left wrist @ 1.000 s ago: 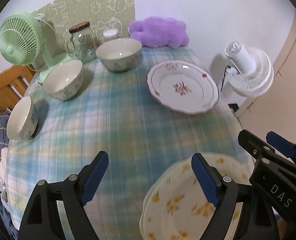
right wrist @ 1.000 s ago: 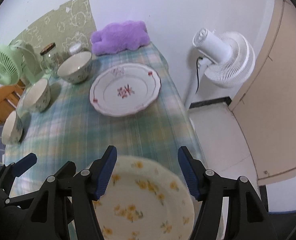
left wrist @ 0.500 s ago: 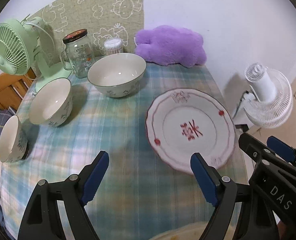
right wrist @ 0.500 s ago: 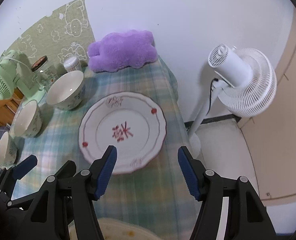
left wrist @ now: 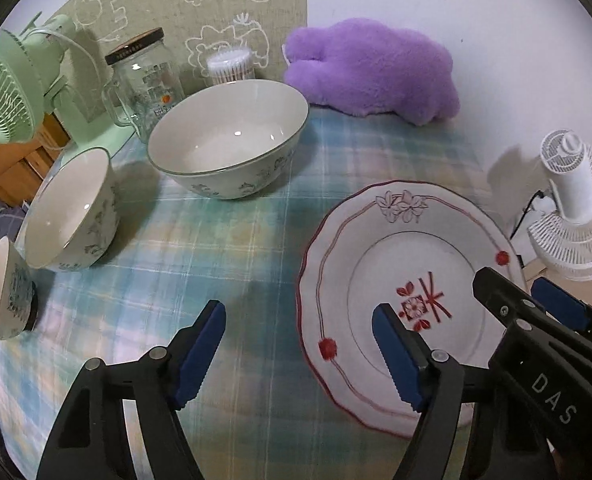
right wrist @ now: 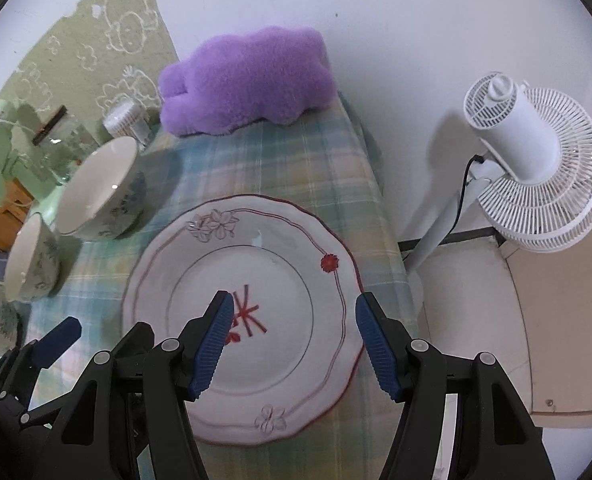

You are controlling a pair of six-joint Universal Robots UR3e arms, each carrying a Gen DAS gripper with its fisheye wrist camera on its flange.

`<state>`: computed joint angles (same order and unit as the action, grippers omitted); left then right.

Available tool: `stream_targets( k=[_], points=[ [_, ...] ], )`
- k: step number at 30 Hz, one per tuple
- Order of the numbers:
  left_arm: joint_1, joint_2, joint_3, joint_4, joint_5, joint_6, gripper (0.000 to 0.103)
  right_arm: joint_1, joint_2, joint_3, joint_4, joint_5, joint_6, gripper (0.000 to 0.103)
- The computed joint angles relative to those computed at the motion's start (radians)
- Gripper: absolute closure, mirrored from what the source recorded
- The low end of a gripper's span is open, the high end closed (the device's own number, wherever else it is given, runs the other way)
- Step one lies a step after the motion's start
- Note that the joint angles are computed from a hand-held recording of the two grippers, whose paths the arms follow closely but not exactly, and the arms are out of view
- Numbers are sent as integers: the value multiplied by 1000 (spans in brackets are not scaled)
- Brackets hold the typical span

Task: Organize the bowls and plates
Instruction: 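Move both tools to the rim of the red-patterned white plate, then grasp the red-patterned white plate rim with both tools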

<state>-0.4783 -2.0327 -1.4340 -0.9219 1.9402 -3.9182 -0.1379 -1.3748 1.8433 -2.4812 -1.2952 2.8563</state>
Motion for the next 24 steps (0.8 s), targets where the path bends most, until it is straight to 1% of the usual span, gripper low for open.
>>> stream_targets(
  k=[3,5,7,9,10,14,18,22,23,24],
  points=[
    [9,-23,5,12,-12,11,30,8,44,-22,-12,-6,2,36],
    [17,-34,3,27,-29,17,37,20,66,-29,-39,-29,-1,37],
    [26,-46,4,30,-44,17,37,41,88,-36,-77,-55,-22,42],
    [37,-52,4,29,-59,14,38,61,105,-42,-105,-86,-41,45],
    [41,-52,2,32,-61,9,40,66,110,-45,-112,-94,-41,45],
    [41,-58,12,43,-59,13,40,69,109,-48,-120,-115,-24,45],
    [33,-82,49,31,-64,39,42,59,117,-62,-103,-125,-5,45],
    [39,-99,59,40,-86,52,50,53,127,-69,-87,-140,-1,45],
    [41,-99,55,48,-94,53,50,49,132,-74,-71,-135,-1,46],
    [43,-101,54,58,-104,58,50,45,137,-83,-47,-125,-8,52]
  ],
)
